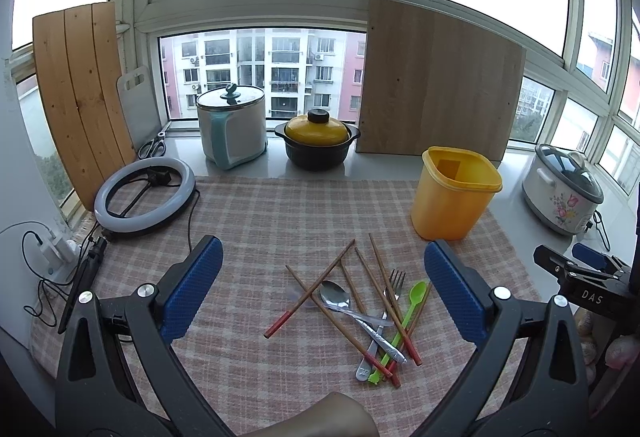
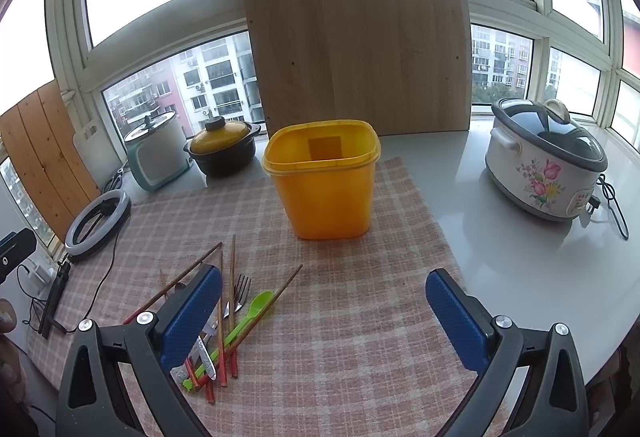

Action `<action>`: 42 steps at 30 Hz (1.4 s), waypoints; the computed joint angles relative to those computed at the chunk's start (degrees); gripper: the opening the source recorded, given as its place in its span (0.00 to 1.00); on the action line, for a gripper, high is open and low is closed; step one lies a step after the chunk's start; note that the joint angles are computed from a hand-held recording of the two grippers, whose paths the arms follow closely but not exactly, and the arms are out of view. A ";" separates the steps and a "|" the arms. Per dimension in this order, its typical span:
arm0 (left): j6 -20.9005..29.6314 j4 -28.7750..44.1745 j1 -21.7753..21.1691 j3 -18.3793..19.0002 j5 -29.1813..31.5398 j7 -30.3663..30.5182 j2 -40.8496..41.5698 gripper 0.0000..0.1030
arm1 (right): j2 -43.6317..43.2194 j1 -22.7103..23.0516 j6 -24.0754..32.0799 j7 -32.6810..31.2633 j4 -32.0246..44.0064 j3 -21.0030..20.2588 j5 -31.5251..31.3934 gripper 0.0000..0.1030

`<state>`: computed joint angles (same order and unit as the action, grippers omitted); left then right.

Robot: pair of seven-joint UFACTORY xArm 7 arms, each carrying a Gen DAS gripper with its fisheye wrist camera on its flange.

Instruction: Organize utensils

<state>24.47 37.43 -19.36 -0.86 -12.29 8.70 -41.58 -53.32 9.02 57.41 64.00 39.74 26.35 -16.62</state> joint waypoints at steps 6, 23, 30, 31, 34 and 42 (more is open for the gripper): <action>-0.15 0.17 -0.31 -0.26 0.07 -0.24 0.56 1.00 | 0.00 0.05 -0.06 0.03 -0.20 -0.23 -0.03 1.00; -0.44 -0.41 -1.07 1.16 -0.30 1.24 1.49 1.00 | 0.84 0.09 -1.08 0.82 -0.94 -0.98 0.81 1.00; -0.26 0.48 -0.12 2.81 -0.83 4.13 4.16 1.00 | 1.41 0.02 -4.15 1.63 -2.57 -1.27 -0.04 1.00; -0.24 0.71 0.03 3.10 -0.97 4.68 4.77 1.00 | 1.45 0.25 -5.31 1.51 -3.22 -1.62 -0.02 1.00; 0.74 2.16 0.15 4.09 -1.73 6.65 7.16 1.00 | 2.67 0.87 -7.12 0.57 -4.16 -2.74 0.69 0.99; 11.00 10.17 -2.70 8.83 -11.06 18.75 17.04 0.75 | 6.86 5.43 -16.47 -3.43 -8.90 -9.32 8.56 0.90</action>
<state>35.46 47.60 -22.06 7.97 -23.35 27.44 -24.54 -46.45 14.44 40.95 60.57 30.84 17.03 -8.06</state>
